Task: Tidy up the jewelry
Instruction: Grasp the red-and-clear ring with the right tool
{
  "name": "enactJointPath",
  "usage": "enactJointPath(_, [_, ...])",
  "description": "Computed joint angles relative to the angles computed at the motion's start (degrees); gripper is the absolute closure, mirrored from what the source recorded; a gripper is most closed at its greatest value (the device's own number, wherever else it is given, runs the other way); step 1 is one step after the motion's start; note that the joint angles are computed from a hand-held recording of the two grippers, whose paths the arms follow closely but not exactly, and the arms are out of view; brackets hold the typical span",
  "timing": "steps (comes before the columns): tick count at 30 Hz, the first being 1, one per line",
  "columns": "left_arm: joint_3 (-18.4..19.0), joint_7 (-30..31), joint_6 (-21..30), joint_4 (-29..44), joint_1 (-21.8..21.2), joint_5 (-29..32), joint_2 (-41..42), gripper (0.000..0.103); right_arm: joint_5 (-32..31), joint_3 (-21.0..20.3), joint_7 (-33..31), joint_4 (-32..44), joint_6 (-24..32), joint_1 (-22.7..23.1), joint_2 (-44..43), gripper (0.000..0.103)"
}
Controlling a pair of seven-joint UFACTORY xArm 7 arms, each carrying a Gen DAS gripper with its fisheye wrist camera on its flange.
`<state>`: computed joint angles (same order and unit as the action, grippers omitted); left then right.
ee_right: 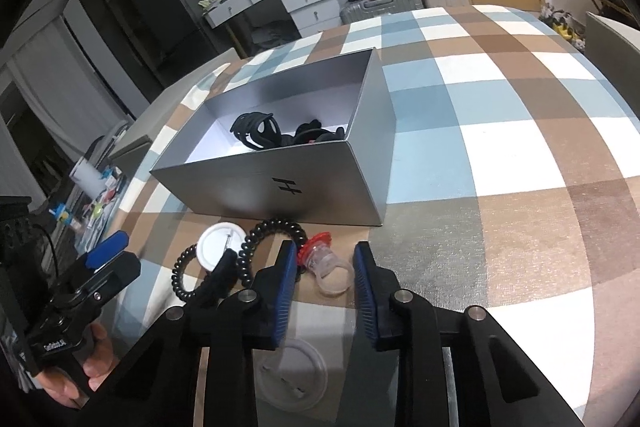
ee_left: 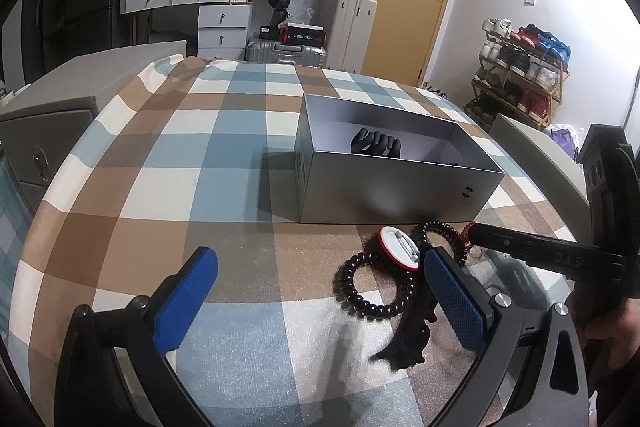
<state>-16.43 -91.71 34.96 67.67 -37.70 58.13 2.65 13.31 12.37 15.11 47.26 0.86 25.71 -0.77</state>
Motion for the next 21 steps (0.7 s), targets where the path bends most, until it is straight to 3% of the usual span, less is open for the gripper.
enactJointPath(3, [0.02, 0.1, -0.15, -0.05, 0.01, -0.05, 0.01, 0.002, -8.07, 0.11, 6.32, -0.05, 0.38, -1.03, -0.15, 0.077])
enactJointPath(6, [-0.01, 0.64, 0.08, 0.2, -0.04, -0.56, 0.21, 0.002, -9.28, 0.03, 7.01, 0.0, 0.44, -1.05, -0.12, 0.078])
enactJointPath(14, [-0.04, 1.08, 0.78, 0.46, -0.46, -0.27, 0.3, 0.002, -1.82, -0.72, 1.49, -1.78, -2.56, 0.74, -1.18, 0.08])
enactJointPath(15, [-0.02, 1.22, 0.69, 0.44, -0.47, -0.28, 0.3, 0.002, 1.78, -1.38, -1.79, -1.88, -2.98, 2.03, -1.31, 0.103])
enactJointPath(17, [0.02, 1.3, 0.42, 0.39, -0.47, -0.14, 0.28, 0.002, 7.38, -2.42, -6.3, -2.27, -3.41, 3.91, -1.83, 0.102])
enactJointPath(21, [-0.15, 3.35, 0.52, 1.01, -0.74, -0.17, 0.7, 0.002, 10.58, -3.09, -8.97, -3.12, -3.04, 4.89, -2.67, 0.102])
